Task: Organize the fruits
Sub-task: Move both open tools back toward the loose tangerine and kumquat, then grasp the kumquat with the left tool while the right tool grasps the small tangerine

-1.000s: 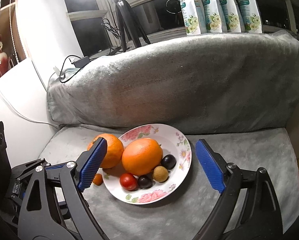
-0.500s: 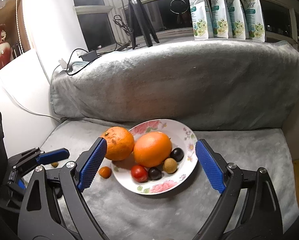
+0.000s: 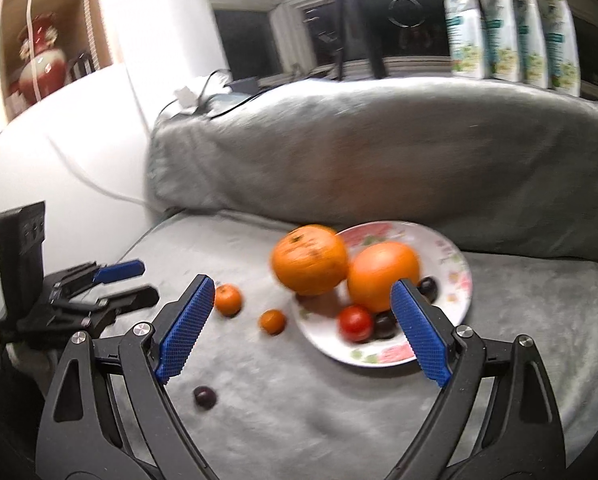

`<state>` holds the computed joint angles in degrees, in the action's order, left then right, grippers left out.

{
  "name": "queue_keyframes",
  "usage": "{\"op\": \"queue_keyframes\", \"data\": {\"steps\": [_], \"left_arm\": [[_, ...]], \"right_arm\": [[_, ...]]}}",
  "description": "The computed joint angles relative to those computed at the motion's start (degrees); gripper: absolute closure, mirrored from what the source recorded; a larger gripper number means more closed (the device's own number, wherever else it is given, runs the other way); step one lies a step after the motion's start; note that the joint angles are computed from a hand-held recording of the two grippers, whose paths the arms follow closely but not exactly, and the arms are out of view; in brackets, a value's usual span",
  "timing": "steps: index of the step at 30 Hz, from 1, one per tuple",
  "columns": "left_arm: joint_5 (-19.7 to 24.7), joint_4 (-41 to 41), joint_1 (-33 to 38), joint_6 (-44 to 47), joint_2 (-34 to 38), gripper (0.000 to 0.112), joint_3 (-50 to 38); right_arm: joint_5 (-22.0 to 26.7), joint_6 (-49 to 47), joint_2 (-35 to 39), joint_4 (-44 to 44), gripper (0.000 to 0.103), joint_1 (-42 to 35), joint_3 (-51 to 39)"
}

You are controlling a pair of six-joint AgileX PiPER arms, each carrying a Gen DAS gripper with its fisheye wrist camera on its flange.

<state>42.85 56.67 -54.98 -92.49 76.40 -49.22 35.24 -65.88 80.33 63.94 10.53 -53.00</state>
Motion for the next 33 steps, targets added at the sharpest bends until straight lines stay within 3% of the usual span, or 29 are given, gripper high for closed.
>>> {"op": "queue_keyframes", "data": {"steps": [3, 6, 10, 18, 33], "left_arm": [[0.7, -0.5, 0.7, -2.0, -2.9, 0.044, 4.0], [1.1, -0.9, 1.4, -3.5, -4.9, 0.044, 7.0], [0.8, -1.3, 2.3, -4.9, -7.1, 0.047, 10.1], [-5.5, -2.1, 7.5, -6.1, -9.6, 0.059, 15.3], [-10.3, -4.2, 15.0, -3.7, -10.4, 0.065, 20.0]], "right_arm": [[-0.4, -0.1, 0.3, -0.4, 0.012, 2.9, 0.6], [-0.4, 1.0, 1.9, -2.1, 0.021, 5.8, 0.2], [-1.7, 2.7, 4.0, -4.1, 0.027, 9.3, -0.6], [-3.8, 8.7, 8.2, -10.9, 0.04, 16.0, -3.9], [-8.0, 26.2, 19.2, -28.8, 0.046, 24.7, -14.4]]}}
